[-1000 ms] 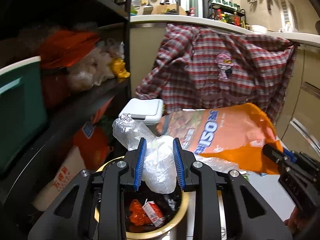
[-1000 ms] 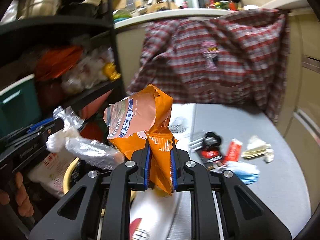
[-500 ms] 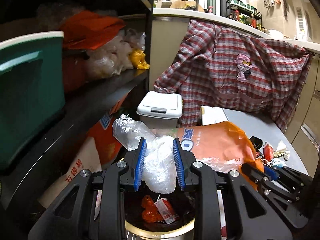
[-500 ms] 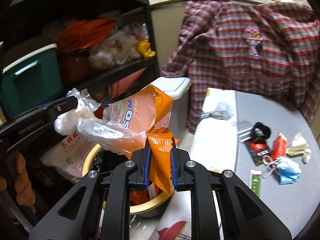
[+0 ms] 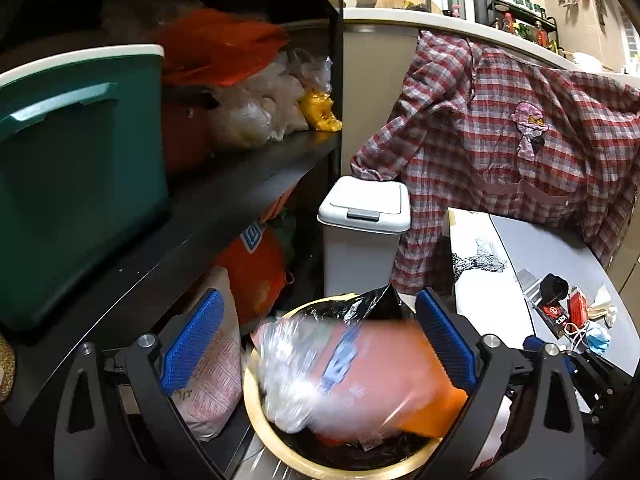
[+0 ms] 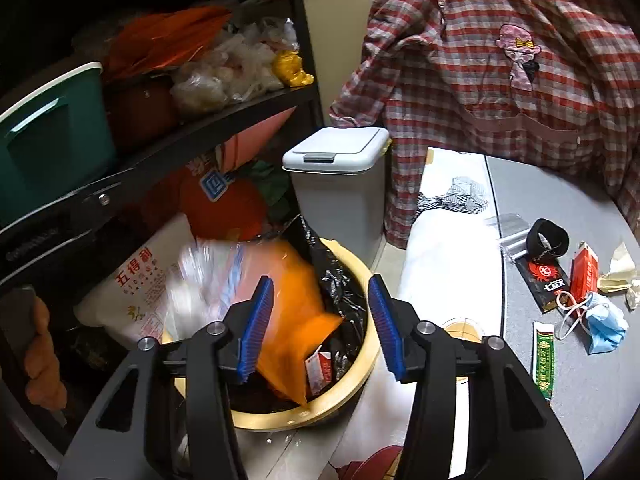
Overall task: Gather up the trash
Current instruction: 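Carry both items over the bin and open both tools to drop them, then grasp the blue face mask with the right tool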
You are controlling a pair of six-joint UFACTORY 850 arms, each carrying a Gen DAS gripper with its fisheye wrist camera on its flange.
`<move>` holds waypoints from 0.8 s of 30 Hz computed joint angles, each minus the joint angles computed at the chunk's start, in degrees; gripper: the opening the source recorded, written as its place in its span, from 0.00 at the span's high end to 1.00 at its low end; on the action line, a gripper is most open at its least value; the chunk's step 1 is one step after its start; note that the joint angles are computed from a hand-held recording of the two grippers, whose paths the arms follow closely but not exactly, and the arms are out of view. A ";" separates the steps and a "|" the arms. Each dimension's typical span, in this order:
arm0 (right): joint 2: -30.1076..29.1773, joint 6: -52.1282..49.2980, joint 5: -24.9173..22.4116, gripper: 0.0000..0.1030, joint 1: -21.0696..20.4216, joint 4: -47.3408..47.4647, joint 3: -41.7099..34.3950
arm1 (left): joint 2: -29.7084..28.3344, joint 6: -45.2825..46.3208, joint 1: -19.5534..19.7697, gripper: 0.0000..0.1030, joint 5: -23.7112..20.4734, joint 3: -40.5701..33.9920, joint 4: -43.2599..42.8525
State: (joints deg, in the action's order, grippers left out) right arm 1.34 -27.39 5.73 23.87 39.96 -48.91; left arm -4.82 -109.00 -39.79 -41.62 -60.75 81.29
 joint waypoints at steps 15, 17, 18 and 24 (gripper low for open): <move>2.02 -7.23 2.68 0.44 -0.37 9.22 1.01 | -0.31 2.44 -0.46 0.08 -0.78 -0.24 -1.36; 2.82 -5.98 2.95 0.41 -0.60 7.99 1.49 | -0.40 2.47 -0.58 0.08 -0.59 -0.40 -1.45; 3.18 -6.17 3.16 0.38 -0.66 8.16 1.73 | -0.46 2.43 -0.68 0.08 -0.59 -0.45 -1.43; 7.52 -11.53 6.01 0.25 -2.30 12.83 4.56 | -1.85 2.61 -2.16 0.07 1.14 -1.89 -0.48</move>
